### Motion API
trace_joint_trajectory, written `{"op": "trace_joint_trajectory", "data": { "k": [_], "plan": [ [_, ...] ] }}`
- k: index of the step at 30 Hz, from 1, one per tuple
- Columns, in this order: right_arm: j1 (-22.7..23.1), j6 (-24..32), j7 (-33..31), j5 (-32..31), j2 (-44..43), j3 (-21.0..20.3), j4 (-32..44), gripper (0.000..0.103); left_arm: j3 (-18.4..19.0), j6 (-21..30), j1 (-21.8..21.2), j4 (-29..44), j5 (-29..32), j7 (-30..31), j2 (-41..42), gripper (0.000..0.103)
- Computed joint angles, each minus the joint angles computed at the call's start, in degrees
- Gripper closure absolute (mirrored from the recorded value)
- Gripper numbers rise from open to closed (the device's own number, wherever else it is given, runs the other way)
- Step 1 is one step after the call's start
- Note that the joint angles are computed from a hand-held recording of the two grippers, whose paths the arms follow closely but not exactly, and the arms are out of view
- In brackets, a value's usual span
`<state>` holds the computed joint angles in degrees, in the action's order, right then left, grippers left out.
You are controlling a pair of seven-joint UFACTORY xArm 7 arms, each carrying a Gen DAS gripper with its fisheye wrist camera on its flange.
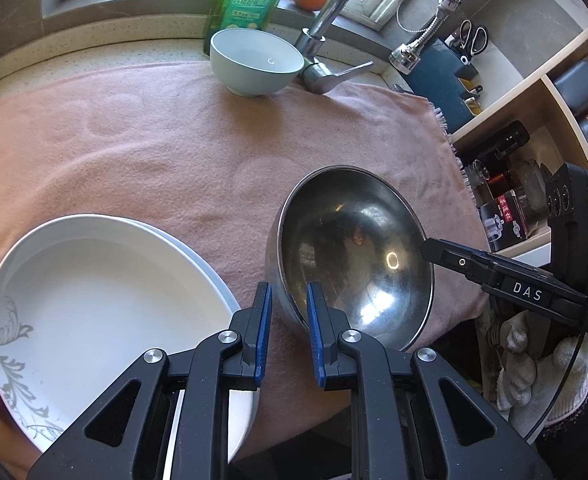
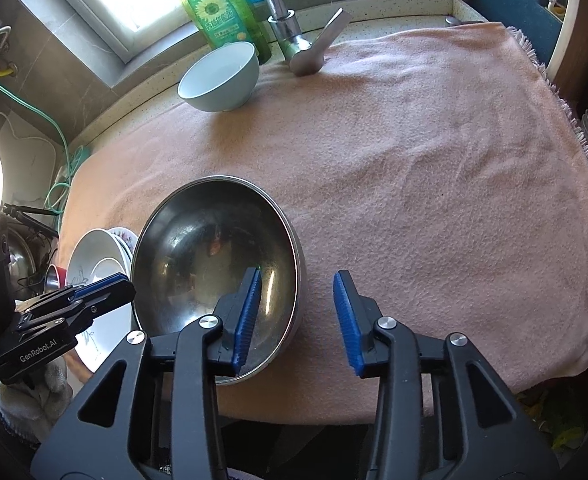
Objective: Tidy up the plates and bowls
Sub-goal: 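Lower the steel bowl onto the towel and open both grippers, then move both grippers to the rim of the red-outside steel bowl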
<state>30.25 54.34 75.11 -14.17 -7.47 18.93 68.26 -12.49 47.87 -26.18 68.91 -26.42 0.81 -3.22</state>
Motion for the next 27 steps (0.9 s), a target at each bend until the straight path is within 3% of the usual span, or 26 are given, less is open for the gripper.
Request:
{"op": "trace_joint_trajectory", "data": {
  "k": [1,3,7,10,11,15,27],
  "plan": [
    [0.0,0.2,0.2,-0.8,0.1,0.2,0.5,0.059,0.1,0.0,0.0,-0.1,-0.1,0.0,-0.1,0.087],
    [0.0,0.3,0.6,-2.4,0.4,0.5,1.5,0.044,0.1,-0.3,0.1,-0.5,0.0,0.1,-0.8,0.080],
    [0.5,0.5,1.0,-5.3,2.3,0.8,4.5,0.033,0.3,-1.1,0.3,-1.3,1.3,-0.6,-2.4,0.075],
    [1.3,-0.1,0.2,-6.3,4.1,0.5,6.8,0.025,0.6,-2.5,0.5,-2.7,2.6,-1.4,-4.3,0.054],
    [1.6,-0.3,0.0,-6.7,4.8,0.4,7.7,0.020,0.8,-3.0,0.6,-3.2,2.7,-1.4,-5.1,0.052],
    [3.2,-0.8,-0.7,-7.6,8.0,-0.3,11.4,0.019,1.1,-3.9,1.3,-4.8,5.5,-3.3,-7.4,0.040],
    [9.7,-0.6,-6.1,-8.5,20.2,-4.1,26.1,0.019,4.4,-4.8,4.4,-10.9,6.6,-5.7,-14.7,0.040]
  ]
}}
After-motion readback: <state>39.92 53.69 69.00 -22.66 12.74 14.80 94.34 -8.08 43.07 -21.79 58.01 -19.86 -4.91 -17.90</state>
